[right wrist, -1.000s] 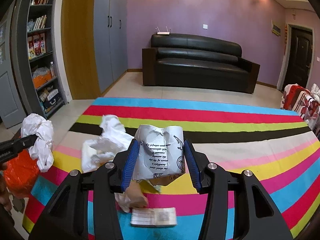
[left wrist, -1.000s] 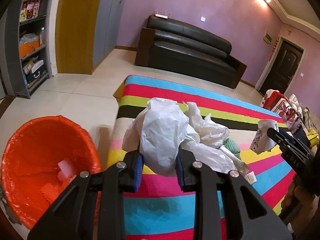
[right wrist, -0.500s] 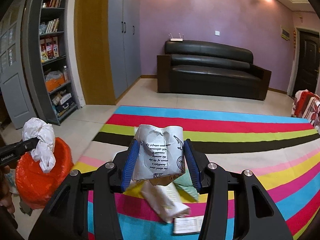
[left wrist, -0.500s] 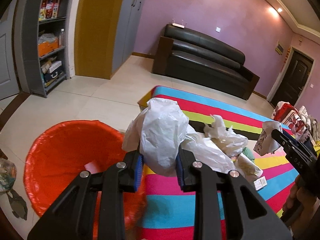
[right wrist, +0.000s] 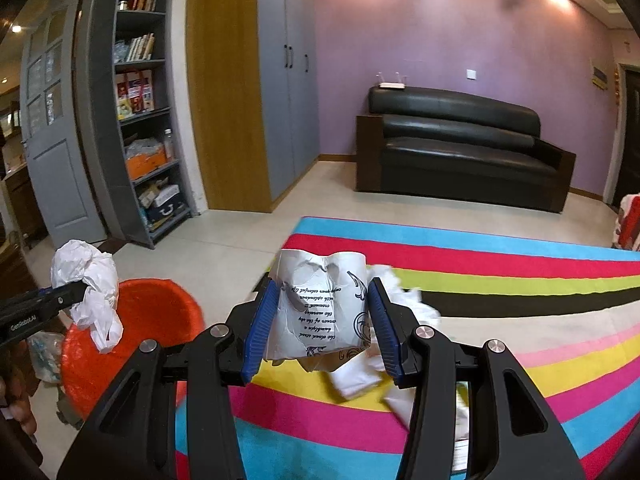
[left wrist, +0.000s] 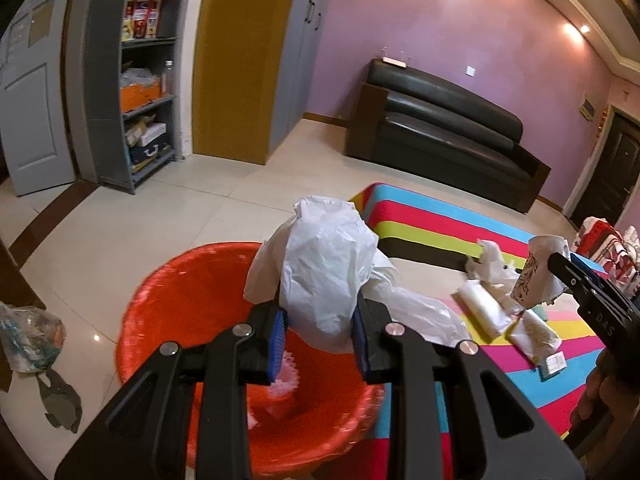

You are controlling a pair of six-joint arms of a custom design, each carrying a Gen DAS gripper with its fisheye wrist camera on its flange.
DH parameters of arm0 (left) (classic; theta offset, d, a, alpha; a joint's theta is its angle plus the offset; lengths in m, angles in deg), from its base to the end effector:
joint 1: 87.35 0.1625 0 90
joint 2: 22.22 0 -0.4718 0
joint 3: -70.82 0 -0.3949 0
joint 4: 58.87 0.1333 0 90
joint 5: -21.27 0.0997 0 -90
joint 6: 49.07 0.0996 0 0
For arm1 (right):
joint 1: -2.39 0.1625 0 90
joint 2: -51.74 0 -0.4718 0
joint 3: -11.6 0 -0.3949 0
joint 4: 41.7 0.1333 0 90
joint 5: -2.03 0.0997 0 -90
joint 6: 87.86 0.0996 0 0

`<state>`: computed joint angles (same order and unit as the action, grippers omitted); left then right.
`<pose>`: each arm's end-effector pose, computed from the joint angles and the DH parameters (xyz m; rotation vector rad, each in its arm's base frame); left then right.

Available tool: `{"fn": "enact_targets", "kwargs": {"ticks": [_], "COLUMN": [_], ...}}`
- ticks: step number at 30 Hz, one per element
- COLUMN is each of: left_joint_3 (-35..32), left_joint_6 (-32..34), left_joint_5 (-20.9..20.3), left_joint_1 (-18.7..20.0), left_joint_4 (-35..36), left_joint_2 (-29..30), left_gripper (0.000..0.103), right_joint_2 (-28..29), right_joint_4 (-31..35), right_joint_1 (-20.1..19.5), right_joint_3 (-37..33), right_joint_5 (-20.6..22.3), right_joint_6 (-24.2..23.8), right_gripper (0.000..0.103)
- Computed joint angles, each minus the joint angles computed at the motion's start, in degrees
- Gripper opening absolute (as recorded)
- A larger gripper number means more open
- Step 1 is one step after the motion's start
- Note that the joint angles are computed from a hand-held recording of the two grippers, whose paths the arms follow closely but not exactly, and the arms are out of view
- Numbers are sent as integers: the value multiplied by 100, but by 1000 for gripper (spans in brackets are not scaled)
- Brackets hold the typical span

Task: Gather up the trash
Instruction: 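Carry the bag and cup over the orange bin and open both tools to drop them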

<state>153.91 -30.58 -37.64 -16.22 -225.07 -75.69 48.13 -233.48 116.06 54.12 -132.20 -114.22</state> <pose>-0.0693 -0.7738 0.3602 0.4997 2.3811 -1.0421 0.4146 -0.7869 0.0004 0.4084 -2.0882 1.2421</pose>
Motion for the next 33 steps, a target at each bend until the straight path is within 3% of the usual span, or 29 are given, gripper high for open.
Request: {"fn": "enact_targets", "kwargs": {"ticks": [13, 20, 33], "left_joint_3": [4, -47, -86], "left_joint_6": [95, 60, -31], "left_joint_5": [307, 434, 472], "left_joint_1": [206, 285, 348], "left_joint_4": [-96, -112, -63], "left_joint_2": [-236, -321, -367], "left_gripper": [27, 27, 31], "right_joint_2": [751, 1337, 1926], "right_joint_4": [1084, 1886, 2942], "right_joint_1": [174, 252, 282], "right_joint_3": [-1155, -2143, -3189], "right_joint_5": [439, 645, 903], "right_joint_6": [265, 289, 360], "right_gripper": [46, 46, 47]}}
